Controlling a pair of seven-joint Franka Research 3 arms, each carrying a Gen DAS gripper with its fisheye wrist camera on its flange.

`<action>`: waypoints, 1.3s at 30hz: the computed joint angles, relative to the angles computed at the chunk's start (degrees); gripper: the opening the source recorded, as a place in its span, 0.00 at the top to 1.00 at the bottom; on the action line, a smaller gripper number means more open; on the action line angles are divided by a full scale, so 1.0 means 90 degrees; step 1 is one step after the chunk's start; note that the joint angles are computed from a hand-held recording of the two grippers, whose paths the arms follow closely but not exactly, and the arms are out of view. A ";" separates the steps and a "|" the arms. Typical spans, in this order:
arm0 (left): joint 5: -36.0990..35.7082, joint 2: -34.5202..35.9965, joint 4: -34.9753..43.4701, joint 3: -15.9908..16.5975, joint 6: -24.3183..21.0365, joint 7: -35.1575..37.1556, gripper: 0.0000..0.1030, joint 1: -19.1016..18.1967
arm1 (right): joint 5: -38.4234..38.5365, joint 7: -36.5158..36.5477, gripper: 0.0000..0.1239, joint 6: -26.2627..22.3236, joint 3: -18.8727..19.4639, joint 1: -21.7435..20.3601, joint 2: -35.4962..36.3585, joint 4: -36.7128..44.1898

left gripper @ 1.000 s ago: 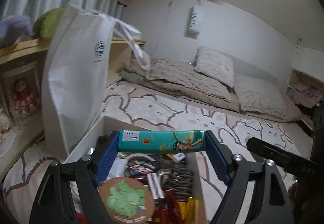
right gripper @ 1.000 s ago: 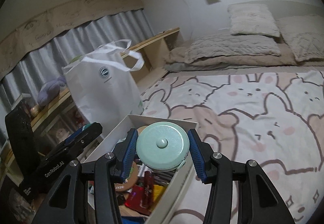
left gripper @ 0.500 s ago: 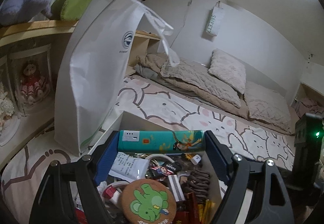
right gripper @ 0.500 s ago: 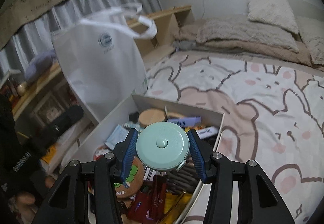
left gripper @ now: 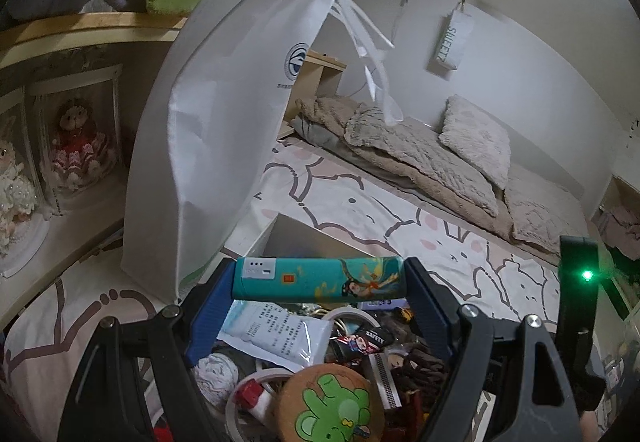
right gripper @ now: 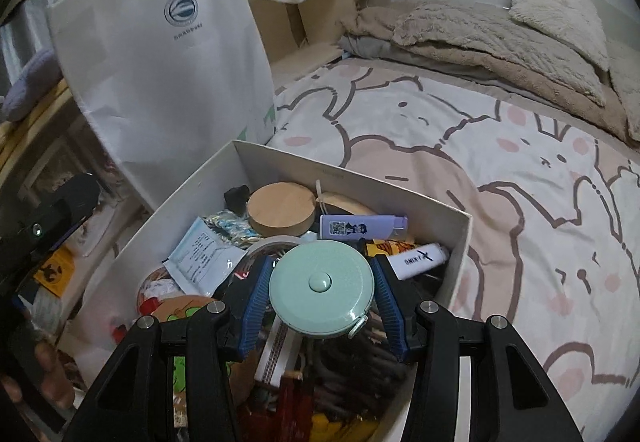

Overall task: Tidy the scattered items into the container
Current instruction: 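Open both grippers to drop the lighter and tape measure into the box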

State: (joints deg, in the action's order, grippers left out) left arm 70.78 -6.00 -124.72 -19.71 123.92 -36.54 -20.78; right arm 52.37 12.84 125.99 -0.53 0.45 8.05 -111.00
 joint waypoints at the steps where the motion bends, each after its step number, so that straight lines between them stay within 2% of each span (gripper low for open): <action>1: 0.0012 -0.0011 -0.0030 0.0023 0.0062 -0.0026 0.20 0.0015 | -0.0010 -0.0017 0.59 0.0030 0.0010 0.0013 -0.0002 -0.0011; 3: 0.0014 -0.0011 -0.0065 0.0057 0.0174 -0.0041 0.20 0.0049 | 0.0094 -0.0177 0.55 0.0239 0.0046 0.0052 -0.0046 -0.0121; 5: -0.0027 0.0010 -0.0075 0.0073 0.0228 -0.0017 0.20 0.0072 | 0.0256 -0.0369 0.28 0.0522 0.0067 0.0091 -0.0130 -0.0281; 6: -0.0050 0.0023 -0.0078 0.0081 0.0253 -0.0005 0.20 0.0081 | 0.0331 -0.0469 0.27 0.0606 0.0069 0.0103 -0.0166 -0.0340; 15: -0.0571 0.0233 0.0050 0.0195 0.0389 0.0502 0.20 0.0136 | 0.0177 -0.0517 0.27 0.0439 -0.0047 0.0071 -0.0231 -0.0401; 23: -0.1094 0.0392 0.0045 0.0392 0.1240 0.0977 0.20 0.0302 | 0.0133 -0.0212 0.27 0.0043 -0.0149 -0.0104 -0.0142 -0.0193; 25: -0.1299 0.0475 0.0102 0.0419 0.1325 0.1174 0.20 0.0325 | 0.0145 -0.0225 0.27 0.0010 -0.0140 -0.0128 -0.0130 -0.0178; 26: -0.1328 0.0489 0.0112 0.0425 0.1342 0.1160 0.13 0.0330 | 0.0135 -0.0232 0.27 -0.0034 -0.0138 -0.0140 -0.0126 -0.0174; 28: -0.1325 0.0473 0.0128 0.0397 0.1177 0.1106 0.01 0.0303 | 0.0110 -0.0224 0.27 -0.0188 -0.0142 -0.0169 -0.0096 -0.0135; 39: -0.1240 0.0447 0.0200 0.0304 0.0649 0.1063 0.01 0.0171 | 0.0240 -0.0358 0.27 -0.0553 -0.0174 -0.0244 -0.0172 -0.0192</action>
